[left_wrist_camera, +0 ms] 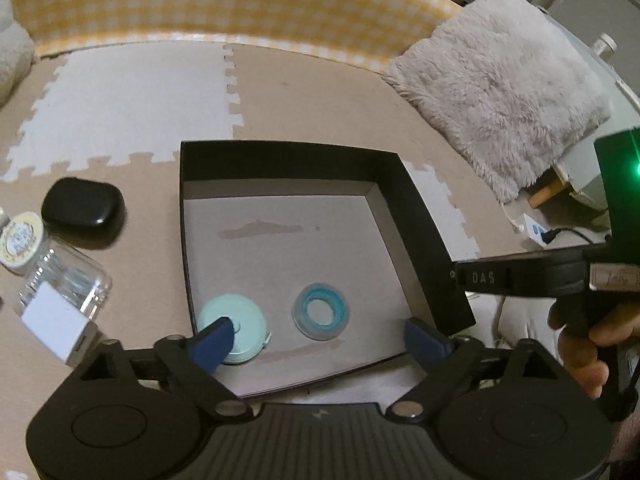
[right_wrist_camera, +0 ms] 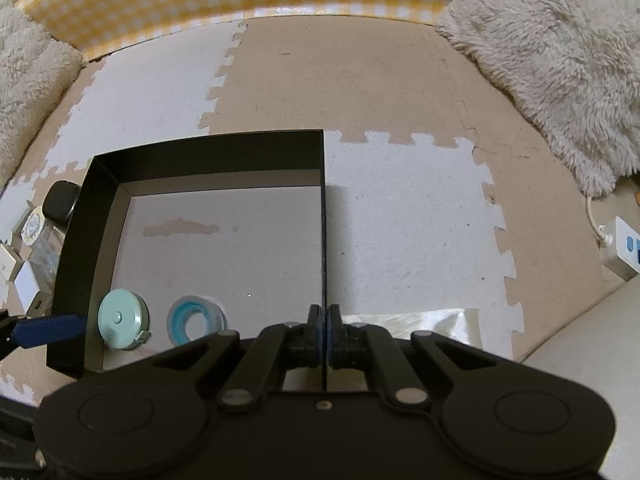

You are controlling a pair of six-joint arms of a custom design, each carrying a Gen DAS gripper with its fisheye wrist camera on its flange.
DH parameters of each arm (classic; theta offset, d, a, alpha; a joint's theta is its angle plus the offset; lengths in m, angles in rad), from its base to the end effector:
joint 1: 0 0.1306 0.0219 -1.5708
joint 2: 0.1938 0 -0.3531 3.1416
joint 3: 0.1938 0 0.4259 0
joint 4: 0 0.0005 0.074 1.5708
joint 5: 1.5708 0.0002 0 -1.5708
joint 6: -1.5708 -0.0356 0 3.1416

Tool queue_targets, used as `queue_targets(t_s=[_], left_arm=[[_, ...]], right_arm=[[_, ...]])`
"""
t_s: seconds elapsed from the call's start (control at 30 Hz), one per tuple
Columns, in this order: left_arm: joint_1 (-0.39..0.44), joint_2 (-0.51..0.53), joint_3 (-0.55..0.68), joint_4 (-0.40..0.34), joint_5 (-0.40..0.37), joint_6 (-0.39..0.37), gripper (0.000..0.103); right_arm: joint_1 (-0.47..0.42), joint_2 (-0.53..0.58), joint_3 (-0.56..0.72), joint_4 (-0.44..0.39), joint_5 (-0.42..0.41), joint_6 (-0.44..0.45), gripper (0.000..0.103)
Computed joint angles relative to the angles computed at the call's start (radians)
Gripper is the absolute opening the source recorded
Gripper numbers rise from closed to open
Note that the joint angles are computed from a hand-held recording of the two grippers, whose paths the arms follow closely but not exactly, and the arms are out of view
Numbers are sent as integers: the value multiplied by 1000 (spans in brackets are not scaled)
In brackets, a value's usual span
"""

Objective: Organize rigid objects
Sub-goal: 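Carry the tape roll with the left gripper into the box and release, then move the left gripper back and grasp the white cube charger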

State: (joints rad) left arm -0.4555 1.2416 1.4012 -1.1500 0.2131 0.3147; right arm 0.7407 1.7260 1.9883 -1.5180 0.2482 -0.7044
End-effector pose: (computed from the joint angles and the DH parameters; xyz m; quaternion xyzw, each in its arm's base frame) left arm 0.4044 -0.2070 0.4571 0.0974 0.9483 -0.2013 0.2254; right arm 0.4398 0.3896 0.4696 0.0016 0.9802 0.0112 0.1976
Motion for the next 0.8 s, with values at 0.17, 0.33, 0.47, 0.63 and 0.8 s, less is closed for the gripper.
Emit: queue_targets(t_s=[0.17, 0.33, 0.47, 0.63, 0.8], left_arm=[[-12, -11, 6, -19, -28, -38, 100], [-21, -25, 3, -26, -43, -60, 103], [-24, -45, -2, -17, -48, -81, 103], [-17, -82, -9, 7, -58, -117, 103], [-6, -110, 7, 4, -78, -163, 103]], right_arm=[[-3, -24, -25, 30, -7, -16, 3], [-2, -26, -25, 29, -6, -18, 3], [-4, -27, -27, 30, -8, -19, 3], [-2, -27, -28, 29, -3, -15, 3], [0, -27, -27, 28, -1, -16, 3]])
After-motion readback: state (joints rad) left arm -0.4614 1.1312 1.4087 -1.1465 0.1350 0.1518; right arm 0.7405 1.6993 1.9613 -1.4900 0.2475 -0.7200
